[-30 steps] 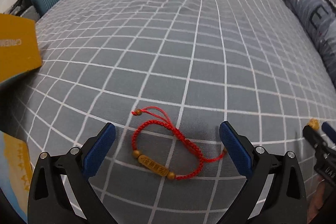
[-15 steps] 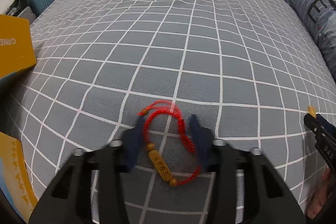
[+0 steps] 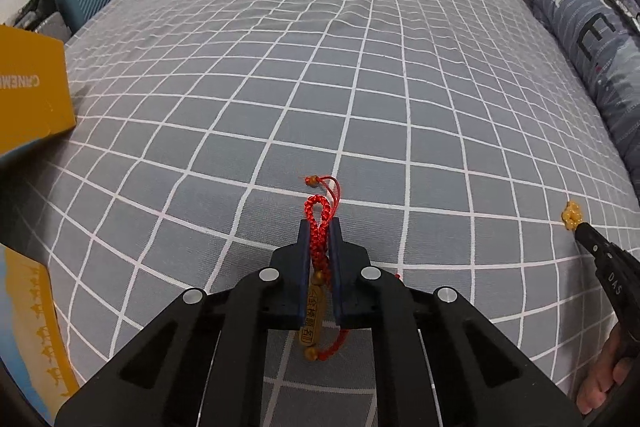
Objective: Organize jewelry
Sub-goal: 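Grasp the red cord bracelet with left tool while right tool grasps amber beads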
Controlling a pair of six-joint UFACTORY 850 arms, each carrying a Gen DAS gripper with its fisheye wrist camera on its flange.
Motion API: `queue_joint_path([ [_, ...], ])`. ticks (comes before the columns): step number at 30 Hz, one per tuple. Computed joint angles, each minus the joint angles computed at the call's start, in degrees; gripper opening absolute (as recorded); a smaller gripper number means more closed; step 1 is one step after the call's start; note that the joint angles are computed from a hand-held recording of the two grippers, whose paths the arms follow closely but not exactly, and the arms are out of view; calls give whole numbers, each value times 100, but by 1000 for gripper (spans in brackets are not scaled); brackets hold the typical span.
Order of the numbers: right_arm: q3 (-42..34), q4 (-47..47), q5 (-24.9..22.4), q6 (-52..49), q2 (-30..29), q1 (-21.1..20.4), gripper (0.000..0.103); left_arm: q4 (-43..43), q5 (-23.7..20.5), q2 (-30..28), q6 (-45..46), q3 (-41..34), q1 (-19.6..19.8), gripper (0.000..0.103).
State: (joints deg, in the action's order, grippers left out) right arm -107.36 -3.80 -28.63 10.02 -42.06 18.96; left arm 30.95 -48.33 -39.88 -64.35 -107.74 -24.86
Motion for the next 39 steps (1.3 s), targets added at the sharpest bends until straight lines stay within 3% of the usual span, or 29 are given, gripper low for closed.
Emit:
queue_joint_path([
  [12,84,-421,226,341,136,31,1,85,26,179,-64,142,-74,8],
  [13,30,-424,200,381,102,21,4,82,22,176,-59,143,-75,8],
  [15,-105,-76,142,118,10,-16,25,83,-6,143,-40,112,-83,8],
  [16,-109,-39,196,110,-6,-24,46,82,-30,116,-26,87,-87,8],
  [17,-124,-209,221,278,-24,-13,49,70,-37,97,4,75,-87,8],
  [26,-627,-35,-186,46,-438,-13,49,23,-76,-21,78,-29,-56,8],
  [27,-656,44,-216,-4,-463,-26,48,30,-72,-21,77,-30,-57,8],
  [29,-723,-81,-319,155,-509,-26,28,29,-71,-24,73,-36,-55,8],
  [31,-758,11,-343,87,-532,-46,19,27,-55,-18,73,-23,-53,8],
  [36,-679,102,-228,39,-474,-52,18,11,-69,-62,99,-86,-53,8],
  [37,-638,72,-179,49,-441,-44,12,8,-60,-55,104,-77,-53,8],
  [39,-533,-102,-68,161,-355,-24,10,6,-37,-38,121,-51,-54,8],
])
